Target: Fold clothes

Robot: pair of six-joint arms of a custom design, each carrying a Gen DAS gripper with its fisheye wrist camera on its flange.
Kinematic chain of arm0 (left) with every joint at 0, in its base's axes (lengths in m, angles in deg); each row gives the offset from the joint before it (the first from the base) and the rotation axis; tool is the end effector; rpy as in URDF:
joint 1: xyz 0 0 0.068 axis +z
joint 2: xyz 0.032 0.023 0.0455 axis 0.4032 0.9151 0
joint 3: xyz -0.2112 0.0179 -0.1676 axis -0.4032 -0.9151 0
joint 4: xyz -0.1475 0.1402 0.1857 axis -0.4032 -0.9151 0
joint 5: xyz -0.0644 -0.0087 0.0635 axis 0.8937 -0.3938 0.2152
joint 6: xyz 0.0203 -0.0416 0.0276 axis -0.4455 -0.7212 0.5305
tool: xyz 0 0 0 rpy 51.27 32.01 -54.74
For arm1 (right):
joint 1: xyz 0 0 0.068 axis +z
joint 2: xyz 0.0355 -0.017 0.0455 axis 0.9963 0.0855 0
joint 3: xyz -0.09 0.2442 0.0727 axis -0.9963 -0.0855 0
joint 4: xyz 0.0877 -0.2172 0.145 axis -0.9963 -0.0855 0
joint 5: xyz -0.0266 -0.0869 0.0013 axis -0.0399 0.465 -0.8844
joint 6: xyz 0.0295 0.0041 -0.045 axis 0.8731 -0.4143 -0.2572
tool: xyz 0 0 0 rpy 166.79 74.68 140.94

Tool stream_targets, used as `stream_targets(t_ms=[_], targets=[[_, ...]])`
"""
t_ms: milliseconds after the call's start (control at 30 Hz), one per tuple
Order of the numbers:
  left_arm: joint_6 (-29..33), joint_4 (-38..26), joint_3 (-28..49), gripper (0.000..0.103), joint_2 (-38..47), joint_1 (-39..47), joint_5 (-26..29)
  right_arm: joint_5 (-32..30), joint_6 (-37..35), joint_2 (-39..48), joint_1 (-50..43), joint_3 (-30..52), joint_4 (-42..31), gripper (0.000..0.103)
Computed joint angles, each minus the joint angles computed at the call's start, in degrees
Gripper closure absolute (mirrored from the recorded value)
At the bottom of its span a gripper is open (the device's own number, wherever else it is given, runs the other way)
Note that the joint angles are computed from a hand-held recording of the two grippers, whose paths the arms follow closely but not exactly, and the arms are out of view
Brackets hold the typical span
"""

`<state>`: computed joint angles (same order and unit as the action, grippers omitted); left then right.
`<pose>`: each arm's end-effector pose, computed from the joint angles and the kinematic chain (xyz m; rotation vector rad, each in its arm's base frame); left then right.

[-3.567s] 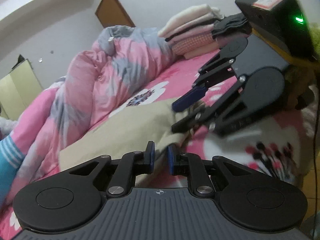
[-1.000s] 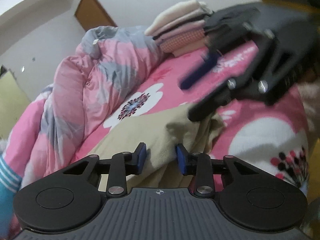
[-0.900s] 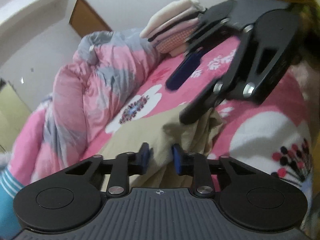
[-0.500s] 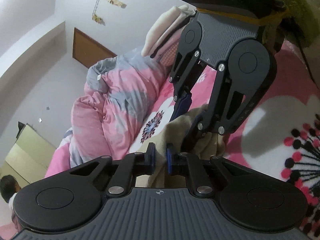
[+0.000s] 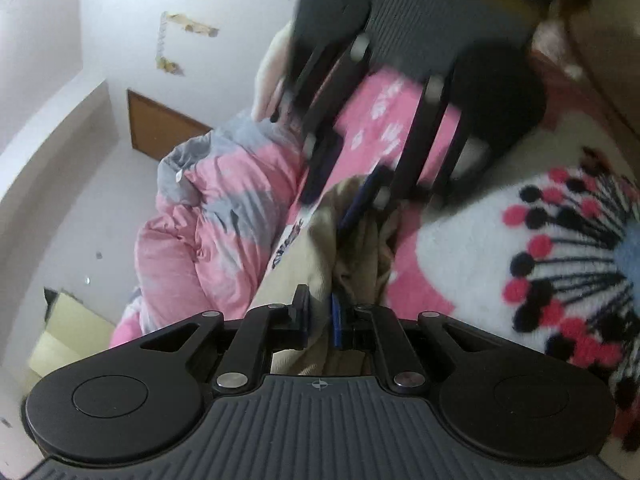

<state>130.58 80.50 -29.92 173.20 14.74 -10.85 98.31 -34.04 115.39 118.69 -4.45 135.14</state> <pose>0.3860 -0.0874 0.0237 1.5646 0.9145 0.0643 0.2678 0.1494 0.0209 -0.8247 1.6258 -0.9045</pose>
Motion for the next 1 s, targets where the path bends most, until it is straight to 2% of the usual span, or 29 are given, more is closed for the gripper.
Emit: stream_targets(t_ms=[67,100,200,233,300,367,433,500,600,700,867,1000], targets=[[-0.97,-0.61,0.32,0.094,-0.12,0.24,0.69,-0.75,6.81,-7.70,-0.19,-5.48,-5.97,0.076],[-0.23,0.03,0.39,0.094,0.28,0.31,0.97,-1.99,11.83,-13.40,-0.77,-8.00,-11.59,0.077],[1.28,0.17,0.61,0.094,0.62,0.44,1.50,-11.76,29.88,-30.17,-6.00,-11.46,-26.38,0.078],[1.27,-0.51,0.69,0.094,0.37,0.41,1.42,-15.29,35.09,-33.93,-7.81,-11.49,-29.26,0.078],[1.31,-1.57,0.67,0.094,-0.10,0.35,1.09,-22.36,42.46,-34.85,-10.98,-10.01,-28.14,0.078],[0.96,-2.14,0.47,0.094,-0.45,0.32,0.55,-28.06,47.07,-31.69,-13.02,-7.25,-25.93,0.078],[-0.90,-5.40,0.28,0.093,-1.82,0.76,0.07,-32.31,49.17,-26.21,-14.78,-4.26,-26.18,0.078],[-2.72,-8.75,0.17,0.091,-3.17,1.21,-0.38,-32.89,48.84,-18.90,-15.61,-1.06,-26.66,0.078],[-6.72,-14.44,-0.63,0.090,-6.72,2.63,0.08,-34.20,50.07,-14.51,-16.66,-2.07,-18.96,0.079],[-17.91,-25.77,0.50,0.090,-12.55,5.09,3.98,-33.68,49.79,-13.07,-16.62,-1.81,-17.14,0.078],[-36.67,-22.67,1.46,0.082,-14.25,6.18,8.51,-33.49,49.81,-12.62,-16.43,-1.39,-16.99,0.078],[-31.36,-17.33,2.07,0.081,-8.68,1.44,0.71,-32.93,50.78,-14.29,-16.27,-0.44,-20.22,0.077]])
